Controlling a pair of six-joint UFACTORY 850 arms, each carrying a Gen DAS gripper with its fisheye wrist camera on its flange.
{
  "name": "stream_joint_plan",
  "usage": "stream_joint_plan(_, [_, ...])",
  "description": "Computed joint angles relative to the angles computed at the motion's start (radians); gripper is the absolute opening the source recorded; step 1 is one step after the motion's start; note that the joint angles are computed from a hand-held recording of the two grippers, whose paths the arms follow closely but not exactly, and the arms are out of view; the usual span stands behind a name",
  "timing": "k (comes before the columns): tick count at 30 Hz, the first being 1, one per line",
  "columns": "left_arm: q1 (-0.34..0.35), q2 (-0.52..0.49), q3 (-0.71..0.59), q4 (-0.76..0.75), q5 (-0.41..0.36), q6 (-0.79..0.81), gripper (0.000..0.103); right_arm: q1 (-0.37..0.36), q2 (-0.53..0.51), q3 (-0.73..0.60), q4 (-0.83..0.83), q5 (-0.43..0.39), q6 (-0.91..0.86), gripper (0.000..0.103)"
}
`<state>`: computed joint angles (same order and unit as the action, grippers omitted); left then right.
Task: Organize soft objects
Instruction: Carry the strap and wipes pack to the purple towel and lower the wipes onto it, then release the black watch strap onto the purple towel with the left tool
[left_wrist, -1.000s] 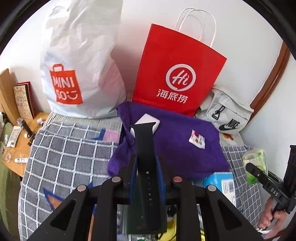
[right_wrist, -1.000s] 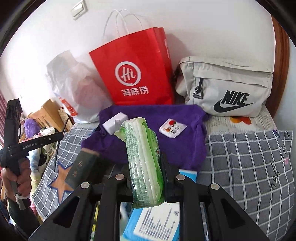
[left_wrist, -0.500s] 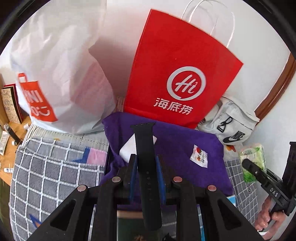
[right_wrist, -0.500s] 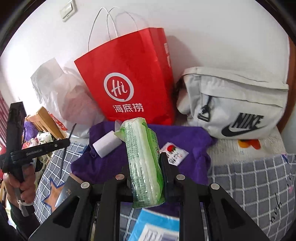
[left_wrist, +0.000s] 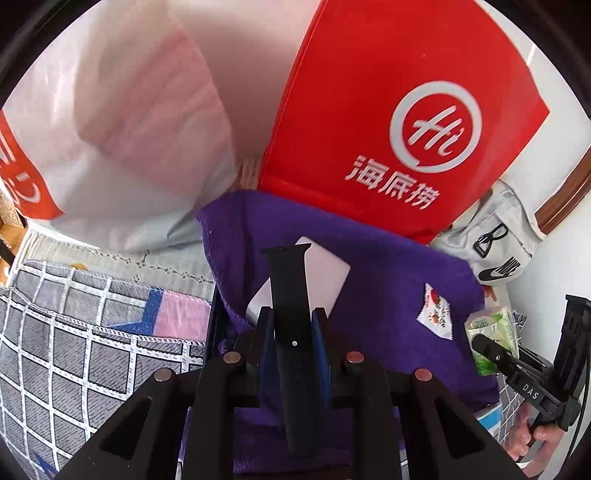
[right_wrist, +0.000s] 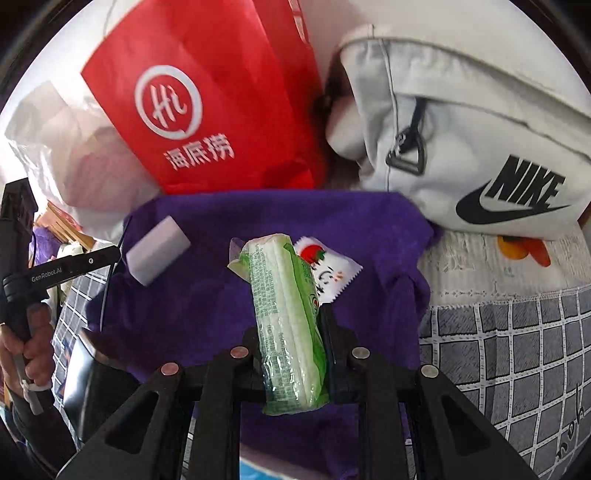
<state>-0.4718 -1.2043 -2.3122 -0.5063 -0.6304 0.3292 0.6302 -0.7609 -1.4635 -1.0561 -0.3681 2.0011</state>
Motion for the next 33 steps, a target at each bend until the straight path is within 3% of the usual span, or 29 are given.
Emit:
stream_joint_plan(10, [-0.003,-0.063,-0.089,0.05,-0.049,-0.045,0.02,-0.023,-0.028,-0.003,0.159,0.068,-0.129,0.023])
stream_joint_plan(18, [-0.005,-0.078,-0.116,0.067,-0.081,-0.065,0.021,-0.022,-0.06,-0.049,0.245,0.045,-0.236,0.025])
stream_joint_plan(19, [-0.005,-0.076,-0.114,0.07,-0.08,-0.067,0.021,-0.02,-0.067,-0.062,0.249,0.031,-0.246,0.029])
stream_joint_plan(23, [-0.004,-0.095,-0.149,0.084,-0.108,-0.084,0.021,-0.007,-0.058,-0.061,0.148,0.013,-0.175,0.054])
stream_joint_plan(26, [-0.002,-0.102,-0.166,0.085,-0.124,-0.092,0.021,0.0,-0.036,-0.04,0.035,0.012,-0.076,0.062])
stream_joint_plan(30, [-0.004,-0.069,-0.125,0.105,-0.107,-0.101,0.041,0.019,-0.007,-0.014,-0.084,-0.034,0.062,0.063])
stream_joint_plan(33, [-0.011,-0.009,-0.04,0.098,-0.056,-0.07,0.042,0.041,0.013,0.0,-0.107,-0.085,0.099,0.063])
